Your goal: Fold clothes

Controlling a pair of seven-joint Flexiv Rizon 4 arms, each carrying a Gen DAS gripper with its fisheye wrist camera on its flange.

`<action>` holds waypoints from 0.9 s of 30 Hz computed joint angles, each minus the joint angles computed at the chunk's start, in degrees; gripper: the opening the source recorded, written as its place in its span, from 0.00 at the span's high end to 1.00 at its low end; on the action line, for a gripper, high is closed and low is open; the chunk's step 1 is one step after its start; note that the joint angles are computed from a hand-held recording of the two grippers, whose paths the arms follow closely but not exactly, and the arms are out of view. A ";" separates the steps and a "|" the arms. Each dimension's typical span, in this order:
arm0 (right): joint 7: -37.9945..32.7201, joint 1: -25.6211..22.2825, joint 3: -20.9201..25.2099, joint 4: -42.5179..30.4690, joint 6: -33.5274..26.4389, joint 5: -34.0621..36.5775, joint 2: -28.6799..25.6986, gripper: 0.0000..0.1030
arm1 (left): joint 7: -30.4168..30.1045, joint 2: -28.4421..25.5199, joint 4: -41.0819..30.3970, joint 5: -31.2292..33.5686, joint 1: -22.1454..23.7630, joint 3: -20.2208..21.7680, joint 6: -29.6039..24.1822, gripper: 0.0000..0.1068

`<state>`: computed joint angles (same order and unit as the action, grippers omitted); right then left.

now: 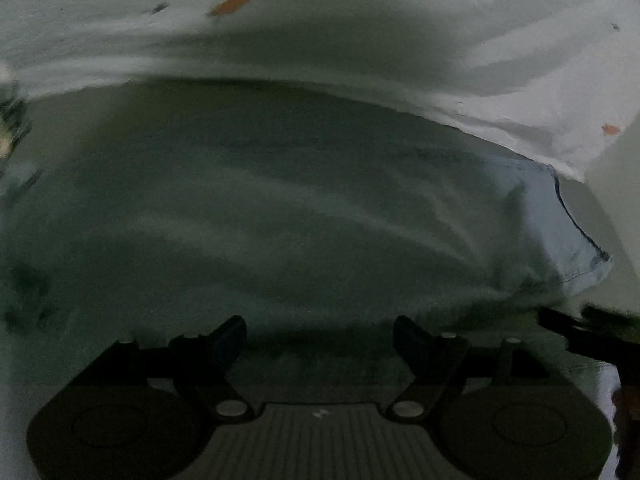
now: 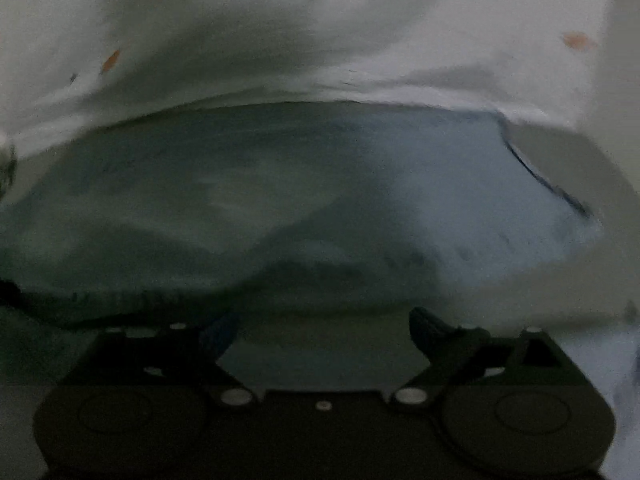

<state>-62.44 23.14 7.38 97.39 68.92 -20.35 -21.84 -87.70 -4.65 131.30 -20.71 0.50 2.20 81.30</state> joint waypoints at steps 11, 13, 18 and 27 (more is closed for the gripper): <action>24.20 -6.26 -2.08 24.70 2.30 -9.78 18.67 0.03 | -17.37 6.76 6.96 7.46 -0.64 1.29 -11.23 0.24; 26.22 -8.28 -0.95 27.48 1.46 -10.18 21.23 0.03 | -20.38 6.92 6.61 13.34 -0.34 0.95 -11.82 0.23; 26.87 -12.07 0.98 32.41 1.22 -6.43 25.82 0.03 | -29.65 7.29 3.63 27.18 0.03 -0.33 -15.96 0.18; 27.36 -14.80 1.58 36.30 6.42 2.07 29.03 0.02 | -36.58 7.75 1.59 33.42 -1.09 -0.40 -19.52 0.16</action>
<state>-35.08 8.34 8.95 133.69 75.34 -18.28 7.19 -124.28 3.10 132.90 12.72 -0.58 1.79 61.78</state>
